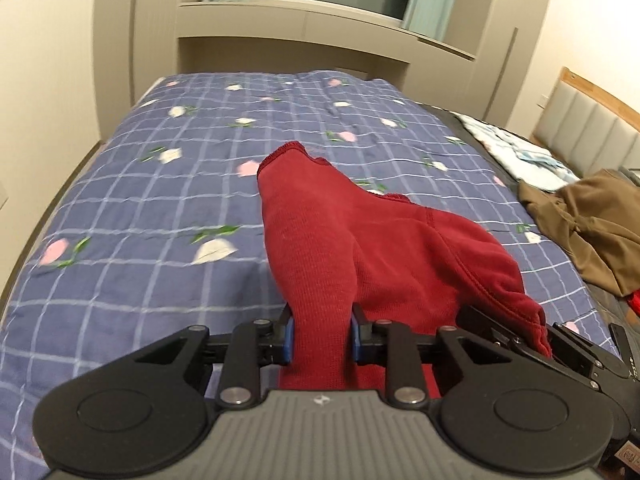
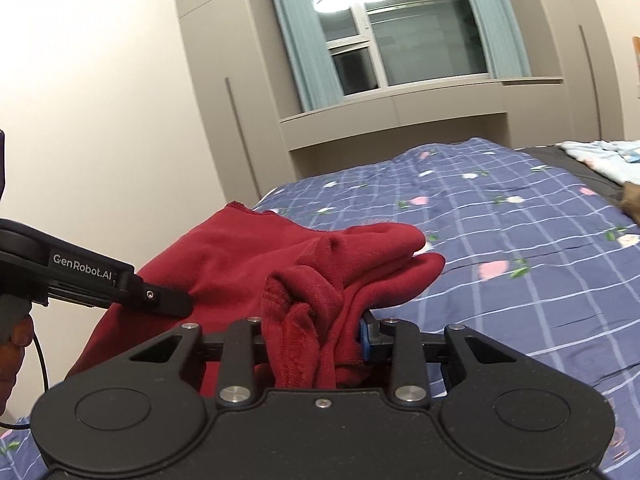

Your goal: Fold small clothes

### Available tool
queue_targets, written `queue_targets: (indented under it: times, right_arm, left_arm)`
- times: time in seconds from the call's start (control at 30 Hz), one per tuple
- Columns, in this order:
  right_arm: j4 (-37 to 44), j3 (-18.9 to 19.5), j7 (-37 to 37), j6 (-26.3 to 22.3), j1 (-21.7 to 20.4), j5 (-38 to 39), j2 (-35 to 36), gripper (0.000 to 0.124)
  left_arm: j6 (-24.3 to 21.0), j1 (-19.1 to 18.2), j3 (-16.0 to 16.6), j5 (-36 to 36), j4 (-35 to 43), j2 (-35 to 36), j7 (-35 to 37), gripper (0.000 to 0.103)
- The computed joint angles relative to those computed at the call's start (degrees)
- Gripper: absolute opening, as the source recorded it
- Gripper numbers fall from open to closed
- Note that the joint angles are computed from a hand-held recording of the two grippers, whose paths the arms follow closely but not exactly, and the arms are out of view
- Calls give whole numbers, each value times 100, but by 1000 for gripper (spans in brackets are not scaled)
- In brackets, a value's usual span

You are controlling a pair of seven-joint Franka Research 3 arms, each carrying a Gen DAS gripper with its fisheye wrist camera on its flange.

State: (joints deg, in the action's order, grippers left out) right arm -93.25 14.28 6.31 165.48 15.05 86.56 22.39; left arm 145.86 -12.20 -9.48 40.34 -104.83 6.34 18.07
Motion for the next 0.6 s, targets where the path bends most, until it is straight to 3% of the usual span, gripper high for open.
queue_targets:
  times: [0.23, 0.37, 0.6]
  right_arm:
    - [-482, 39, -154, 253, 293, 11, -247, 33]
    - [-665, -12, 218, 360, 424, -490, -205, 33]
    - [-905, 55, 1012, 612, 446, -1366, -69, 36]
  left_arm:
    - [615, 251, -4, 147, -1231, -717, -516, 28]
    - [1087, 421, -34, 103, -1736, -845, -759, 28]
    - [1404, 532, -81, 206, -2157, -812, -1140, 30]
